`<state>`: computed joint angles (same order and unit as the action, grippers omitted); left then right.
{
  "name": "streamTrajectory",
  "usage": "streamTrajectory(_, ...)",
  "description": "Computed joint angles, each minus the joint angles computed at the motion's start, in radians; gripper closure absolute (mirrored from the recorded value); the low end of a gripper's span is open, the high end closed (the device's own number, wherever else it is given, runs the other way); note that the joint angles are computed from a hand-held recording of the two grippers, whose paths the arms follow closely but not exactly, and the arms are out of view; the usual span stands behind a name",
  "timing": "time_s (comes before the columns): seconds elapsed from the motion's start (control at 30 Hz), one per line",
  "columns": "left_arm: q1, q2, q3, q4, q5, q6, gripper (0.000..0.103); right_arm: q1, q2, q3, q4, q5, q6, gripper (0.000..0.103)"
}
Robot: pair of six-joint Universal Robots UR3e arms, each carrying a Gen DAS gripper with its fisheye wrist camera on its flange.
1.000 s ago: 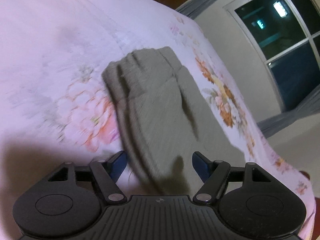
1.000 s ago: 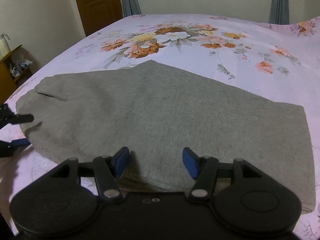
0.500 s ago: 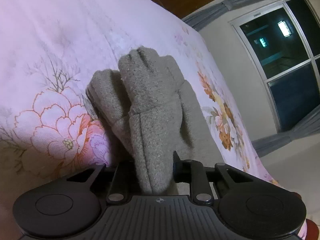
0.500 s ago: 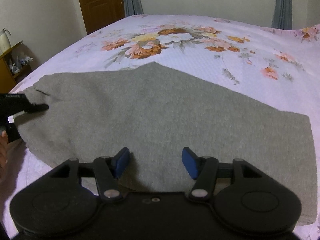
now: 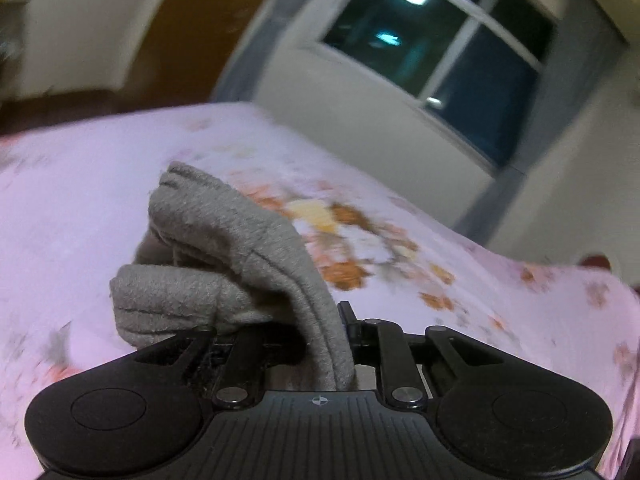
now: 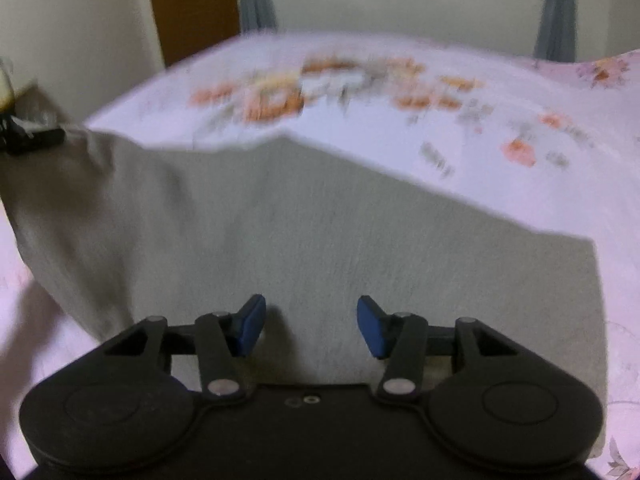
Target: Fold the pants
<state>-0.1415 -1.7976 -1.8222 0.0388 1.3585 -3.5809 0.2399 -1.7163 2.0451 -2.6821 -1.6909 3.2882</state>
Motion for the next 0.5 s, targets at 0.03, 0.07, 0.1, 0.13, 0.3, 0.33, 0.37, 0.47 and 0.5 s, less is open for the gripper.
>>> streamTrajectory(0.03,-0.026,-0.011,0.035,-0.015,0.009,0.02,0.085,-0.011,0.005,-0.01,0.045,0.017,-0.015,0.051)
streamTrajectory(0.07,-0.057,-0.03,0.084,-0.04,0.018,0.044,0.085,-0.026,0.015,-0.024,0.103,0.047,-0.03,0.052)
streamTrajectory(0.1,-0.081,-0.029,0.112,-0.068,0.024,0.062,0.085,-0.041,-0.001,0.003,0.084,0.064,-0.04,0.052)
streamTrajectory(0.13,-0.114,-0.041,0.148,-0.094,0.032,0.083,0.085,-0.055,-0.027,0.02,0.078,0.076,-0.03,0.052)
streamTrajectory(0.3,-0.259,-0.138,0.367,-0.26,0.01,0.194,0.085,-0.204,-0.221,0.114,0.108,0.176,-0.014,0.051)
streamTrajectory(0.33,-0.291,-0.157,0.408,-0.295,0.008,0.205,0.085,-0.253,-0.276,0.135,0.136,0.206,-0.024,0.05)
streamTrajectory(0.37,-0.32,-0.19,0.457,-0.326,0.003,0.216,0.085,-0.315,-0.342,0.152,0.181,0.241,-0.043,0.05)
streamTrajectory(0.47,-0.423,-0.293,0.607,-0.455,0.032,0.241,0.085,-0.491,-0.522,0.19,0.334,0.329,-0.133,0.048)
streamTrajectory(0.5,-0.45,-0.315,0.636,-0.484,0.055,0.246,0.085,-0.568,-0.592,0.199,0.408,0.37,-0.178,0.048)
